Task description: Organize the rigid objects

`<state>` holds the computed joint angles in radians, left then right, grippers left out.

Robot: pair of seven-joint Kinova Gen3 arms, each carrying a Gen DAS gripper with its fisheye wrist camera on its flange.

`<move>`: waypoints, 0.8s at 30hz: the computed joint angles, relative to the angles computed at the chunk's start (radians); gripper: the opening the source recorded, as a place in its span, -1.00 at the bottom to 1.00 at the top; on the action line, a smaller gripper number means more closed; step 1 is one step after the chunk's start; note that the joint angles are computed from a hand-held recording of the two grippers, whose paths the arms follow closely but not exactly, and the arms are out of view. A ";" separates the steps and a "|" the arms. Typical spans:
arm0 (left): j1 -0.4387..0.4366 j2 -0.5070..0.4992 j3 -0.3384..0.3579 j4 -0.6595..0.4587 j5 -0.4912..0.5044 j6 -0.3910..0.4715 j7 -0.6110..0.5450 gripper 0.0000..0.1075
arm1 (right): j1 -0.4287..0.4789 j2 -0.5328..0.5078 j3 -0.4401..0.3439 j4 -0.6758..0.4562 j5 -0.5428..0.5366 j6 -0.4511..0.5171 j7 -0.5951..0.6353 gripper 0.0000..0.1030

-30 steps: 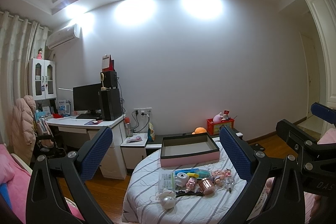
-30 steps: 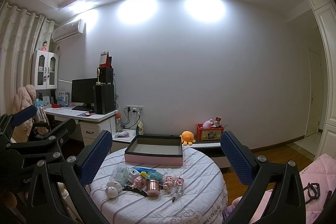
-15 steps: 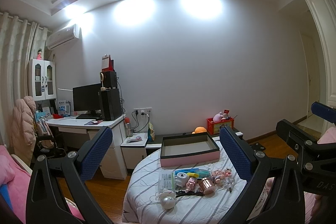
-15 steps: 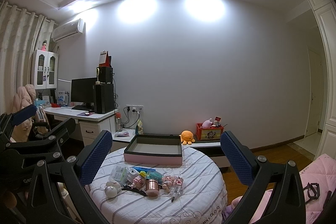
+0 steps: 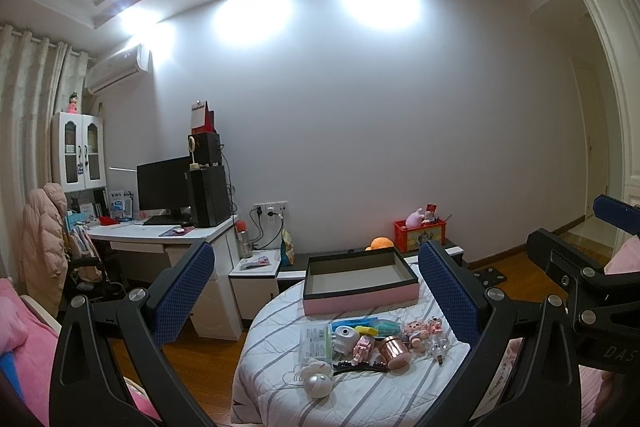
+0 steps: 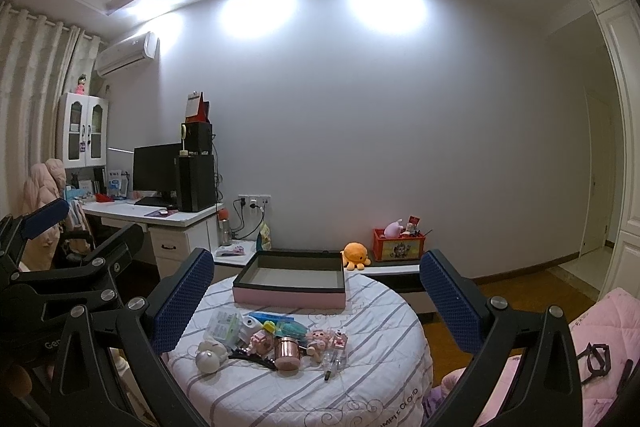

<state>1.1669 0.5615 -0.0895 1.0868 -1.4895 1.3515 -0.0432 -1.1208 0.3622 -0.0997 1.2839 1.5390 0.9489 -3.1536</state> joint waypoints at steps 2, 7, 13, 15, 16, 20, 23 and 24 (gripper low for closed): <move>-0.007 0.004 0.001 -0.005 0.005 -0.007 -0.004 0.92 | 0.006 0.002 0.000 -0.003 -0.011 -0.004 0.005 1.00; -0.025 0.006 -0.005 0.018 0.001 -0.053 0.022 0.92 | 0.016 0.007 0.008 -0.001 -0.024 -0.016 0.003 1.00; -0.095 0.036 0.004 0.047 0.058 -0.128 0.038 0.92 | 0.060 0.054 0.019 -0.019 -0.086 -0.079 0.042 1.00; -0.130 0.040 0.010 0.070 0.100 -0.181 0.044 0.92 | 0.068 0.076 0.045 -0.035 -0.149 -0.120 0.084 1.00; -0.152 0.037 0.015 0.089 0.124 -0.218 0.048 0.92 | 0.081 0.089 0.049 -0.043 -0.181 -0.141 0.106 1.00; -0.230 0.047 0.021 0.130 0.229 -0.337 0.047 0.92 | 0.144 0.159 0.040 -0.100 -0.338 -0.198 0.226 1.00; -0.277 0.080 0.019 0.114 0.332 -0.361 -0.010 0.92 | 0.201 0.216 0.005 -0.162 -0.460 -0.203 0.345 1.00; -0.294 0.089 0.019 0.107 0.368 -0.370 -0.034 0.92 | 0.211 0.233 0.007 -0.181 -0.501 -0.204 0.380 1.00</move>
<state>0.8732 0.6503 -0.0704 1.1941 -1.1211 0.9819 -0.0768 -0.9094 0.5954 -0.0932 1.1025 1.0381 0.7447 -2.7732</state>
